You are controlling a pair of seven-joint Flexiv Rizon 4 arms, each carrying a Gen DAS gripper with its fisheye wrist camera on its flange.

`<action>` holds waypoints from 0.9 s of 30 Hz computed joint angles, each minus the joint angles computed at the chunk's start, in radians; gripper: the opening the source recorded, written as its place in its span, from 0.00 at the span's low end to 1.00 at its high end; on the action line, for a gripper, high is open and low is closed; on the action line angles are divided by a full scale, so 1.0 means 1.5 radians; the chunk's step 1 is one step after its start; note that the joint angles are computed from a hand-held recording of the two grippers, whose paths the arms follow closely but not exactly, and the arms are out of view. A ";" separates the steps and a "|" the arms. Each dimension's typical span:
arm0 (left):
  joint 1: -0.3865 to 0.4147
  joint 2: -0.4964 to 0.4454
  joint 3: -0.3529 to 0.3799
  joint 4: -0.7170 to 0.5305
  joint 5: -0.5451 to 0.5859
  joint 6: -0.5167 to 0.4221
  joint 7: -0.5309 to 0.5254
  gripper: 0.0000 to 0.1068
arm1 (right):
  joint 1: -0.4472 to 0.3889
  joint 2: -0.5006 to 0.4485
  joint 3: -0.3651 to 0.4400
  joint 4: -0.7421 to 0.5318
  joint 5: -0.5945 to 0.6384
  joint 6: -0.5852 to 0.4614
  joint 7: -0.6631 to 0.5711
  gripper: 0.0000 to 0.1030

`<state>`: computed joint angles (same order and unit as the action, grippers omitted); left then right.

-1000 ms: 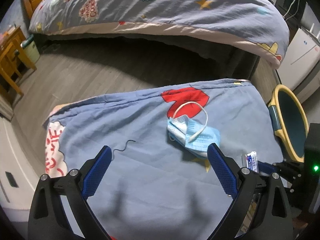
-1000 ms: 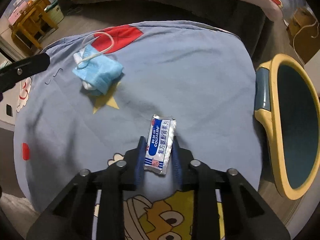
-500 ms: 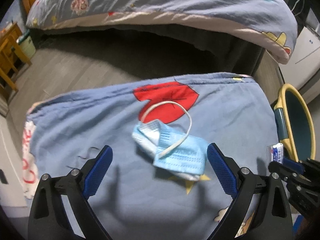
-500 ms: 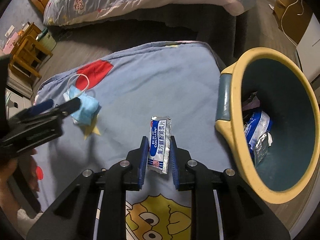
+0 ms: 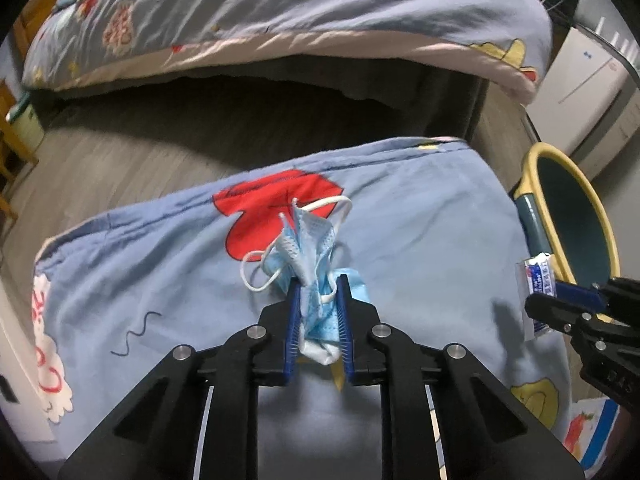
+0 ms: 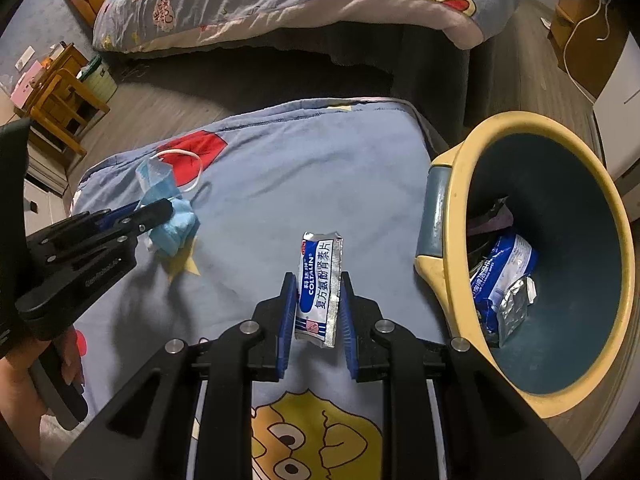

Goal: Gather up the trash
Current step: 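Grasp the blue face mask with the left tool while the right holds the box, then release the mask from the left tool while the right drops the box into the bin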

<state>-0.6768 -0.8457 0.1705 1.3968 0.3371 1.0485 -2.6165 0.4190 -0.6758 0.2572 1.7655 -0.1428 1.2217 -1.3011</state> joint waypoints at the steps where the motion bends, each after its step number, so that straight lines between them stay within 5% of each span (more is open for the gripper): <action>1: -0.004 0.002 0.004 0.000 0.004 0.001 -0.003 0.17 | -0.001 0.002 0.001 0.002 0.000 0.002 -0.001 0.20; 16: -0.055 0.044 0.012 -0.005 0.059 -0.021 -0.062 0.17 | -0.014 0.069 -0.005 0.060 0.001 0.032 0.008 0.20; 27: -0.056 -0.020 -0.041 -0.158 0.045 -0.084 0.013 0.17 | -0.123 0.100 0.061 0.032 0.114 0.005 -0.082 0.20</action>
